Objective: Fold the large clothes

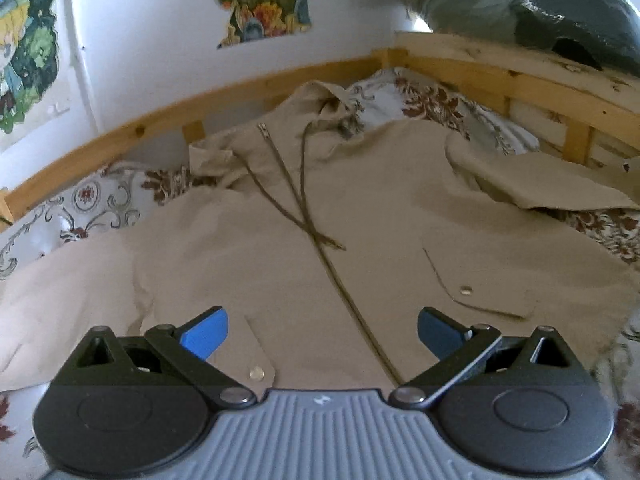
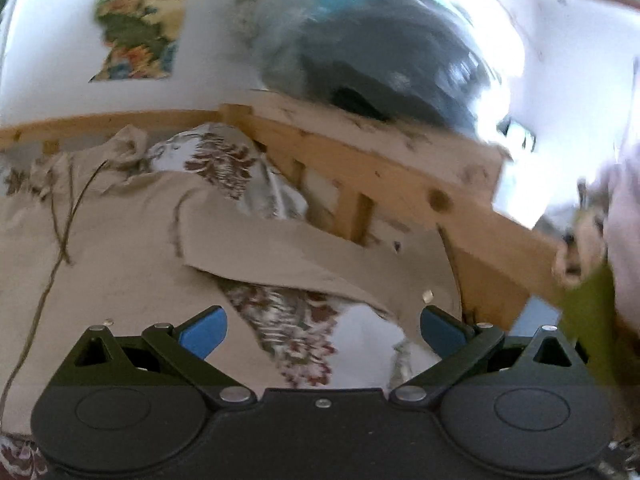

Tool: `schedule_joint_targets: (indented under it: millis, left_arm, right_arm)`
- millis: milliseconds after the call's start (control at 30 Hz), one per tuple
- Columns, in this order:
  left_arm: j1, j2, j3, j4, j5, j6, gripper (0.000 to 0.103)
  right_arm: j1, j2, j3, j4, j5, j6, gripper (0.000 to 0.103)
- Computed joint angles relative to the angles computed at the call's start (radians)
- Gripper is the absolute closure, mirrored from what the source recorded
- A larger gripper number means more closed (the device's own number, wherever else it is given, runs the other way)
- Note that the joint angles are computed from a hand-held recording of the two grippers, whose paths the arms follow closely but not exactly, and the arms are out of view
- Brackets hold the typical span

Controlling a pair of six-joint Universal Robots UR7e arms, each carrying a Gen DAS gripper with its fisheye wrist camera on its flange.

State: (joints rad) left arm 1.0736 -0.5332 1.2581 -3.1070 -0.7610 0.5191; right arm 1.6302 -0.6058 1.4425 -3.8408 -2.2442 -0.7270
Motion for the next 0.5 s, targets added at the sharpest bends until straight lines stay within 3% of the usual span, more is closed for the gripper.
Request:
schedule_joint_targets:
  millis: [100, 133, 267, 333, 400, 500]
  left_arm:
    - [0.025, 0.003, 0.007, -0.003, -0.009, 0.003, 0.001]
    - [0.031, 0.003, 0.005, 0.029, 0.014, -0.022, 0.001]
    - [0.051, -0.036, 0.044, 0.068, 0.047, -0.069, 0.001]
    - [0.058, -0.049, 0.064, 0.043, 0.067, -0.059, 0.001]
    - [0.064, -0.056, 0.063, 0.048, 0.097, -0.068, 0.001]
    - [0.070, -0.065, 0.048, 0.091, 0.113, -0.124, 0.001]
  right_arm:
    - [-0.042, -0.020, -0.021, 0.061, -0.012, 0.198, 0.006]
    - [-0.050, -0.001, -0.053, 0.047, -0.034, 0.219, 0.007]
    - [-0.074, 0.112, -0.217, -0.057, -0.126, 0.125, 0.012]
    - [-0.089, 0.111, -0.235, 0.001, -0.137, 0.214, 0.020]
    - [-0.102, 0.105, -0.244, 0.036, -0.126, 0.297, 0.022]
    - [-0.113, 0.118, -0.305, 0.101, -0.129, 0.343, 0.023]
